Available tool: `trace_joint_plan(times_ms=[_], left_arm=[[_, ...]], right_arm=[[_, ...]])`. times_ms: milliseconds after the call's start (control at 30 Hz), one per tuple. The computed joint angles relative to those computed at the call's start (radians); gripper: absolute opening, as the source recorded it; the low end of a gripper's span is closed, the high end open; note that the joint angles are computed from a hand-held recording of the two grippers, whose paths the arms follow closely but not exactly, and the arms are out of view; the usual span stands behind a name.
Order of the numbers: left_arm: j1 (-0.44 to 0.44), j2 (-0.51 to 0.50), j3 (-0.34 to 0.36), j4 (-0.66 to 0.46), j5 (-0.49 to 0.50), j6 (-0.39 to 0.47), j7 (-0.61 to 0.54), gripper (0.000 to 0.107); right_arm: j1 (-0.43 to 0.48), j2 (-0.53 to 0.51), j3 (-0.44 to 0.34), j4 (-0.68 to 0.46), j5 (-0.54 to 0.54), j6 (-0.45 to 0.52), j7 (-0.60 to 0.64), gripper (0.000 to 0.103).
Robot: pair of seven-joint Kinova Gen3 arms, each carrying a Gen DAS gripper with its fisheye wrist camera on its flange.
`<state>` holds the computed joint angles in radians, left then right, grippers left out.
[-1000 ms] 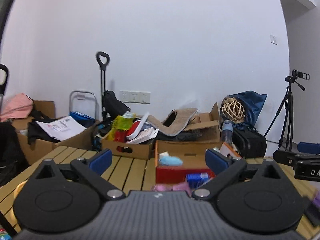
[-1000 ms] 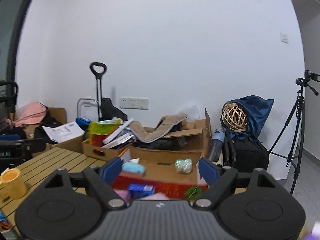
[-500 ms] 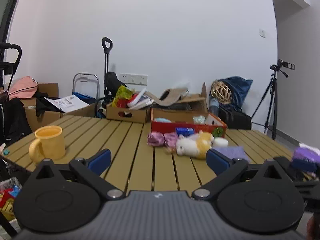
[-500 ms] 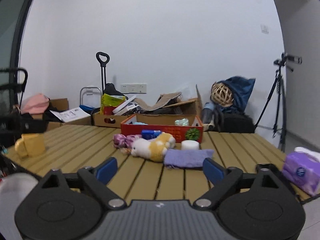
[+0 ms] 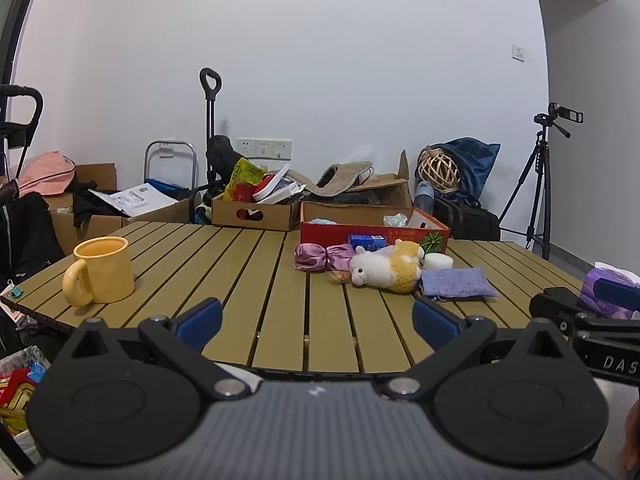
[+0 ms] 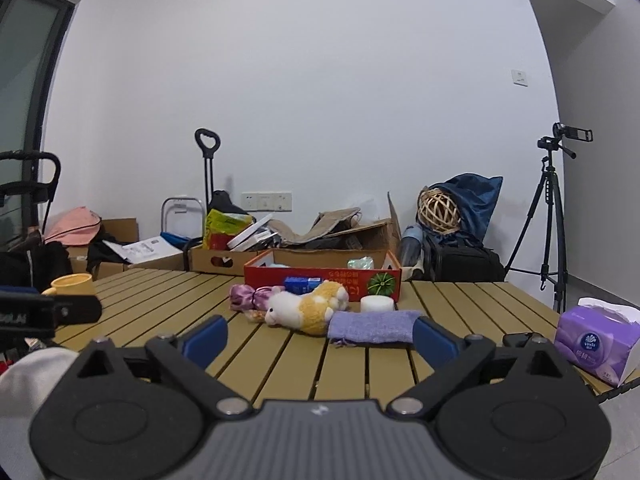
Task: Organize soft objects
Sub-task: 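Withdraw both grippers from the box back over the table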
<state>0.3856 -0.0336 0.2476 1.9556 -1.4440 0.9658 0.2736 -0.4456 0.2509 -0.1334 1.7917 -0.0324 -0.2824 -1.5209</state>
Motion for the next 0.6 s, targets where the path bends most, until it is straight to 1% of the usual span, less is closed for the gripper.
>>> trace_joint_plan(times_ms=[67, 167, 267, 367, 400, 467, 567, 600], left_arm=[[0.001, 0.0, 0.001, 0.001, -0.004, -0.001, -0.001, 0.103], [-0.001, 0.003, -0.002, 0.0, -0.002, -0.013, 0.004, 0.103], [-0.006, 0.005, -0.008, -0.004, 0.006, -0.034, -0.004, 0.103], [-0.017, 0.017, -0.019, -0.021, 0.009, -0.061, -0.029, 0.103], [-0.023, 0.02, -0.026, -0.026, 0.001, -0.082, -0.038, 0.103], [-0.035, 0.034, -0.039, -0.038, -0.028, -0.117, -0.039, 0.103], [-0.054, 0.069, -0.064, -0.076, -0.06, -0.172, -0.039, 0.103], [-0.06, 0.085, -0.073, -0.096, -0.066, -0.188, -0.037, 0.103]], right_arm=[[-0.003, -0.002, 0.0, 0.006, 0.003, -0.01, 0.007, 0.099], [-0.023, -0.004, 0.018, -0.002, -0.023, 0.006, 0.03, 0.099], [0.008, 0.001, -0.009, -0.025, -0.009, 0.04, -0.004, 0.099], [0.089, 0.02, -0.086, -0.078, 0.053, 0.113, -0.091, 0.099], [0.103, 0.03, -0.098, -0.099, 0.064, 0.132, -0.109, 0.099], [0.085, 0.054, -0.074, -0.154, 0.059, 0.186, -0.123, 0.099], [0.101, 0.107, -0.088, -0.253, 0.064, 0.273, -0.128, 0.099], [0.094, 0.125, -0.077, -0.288, 0.057, 0.304, -0.13, 0.099]])
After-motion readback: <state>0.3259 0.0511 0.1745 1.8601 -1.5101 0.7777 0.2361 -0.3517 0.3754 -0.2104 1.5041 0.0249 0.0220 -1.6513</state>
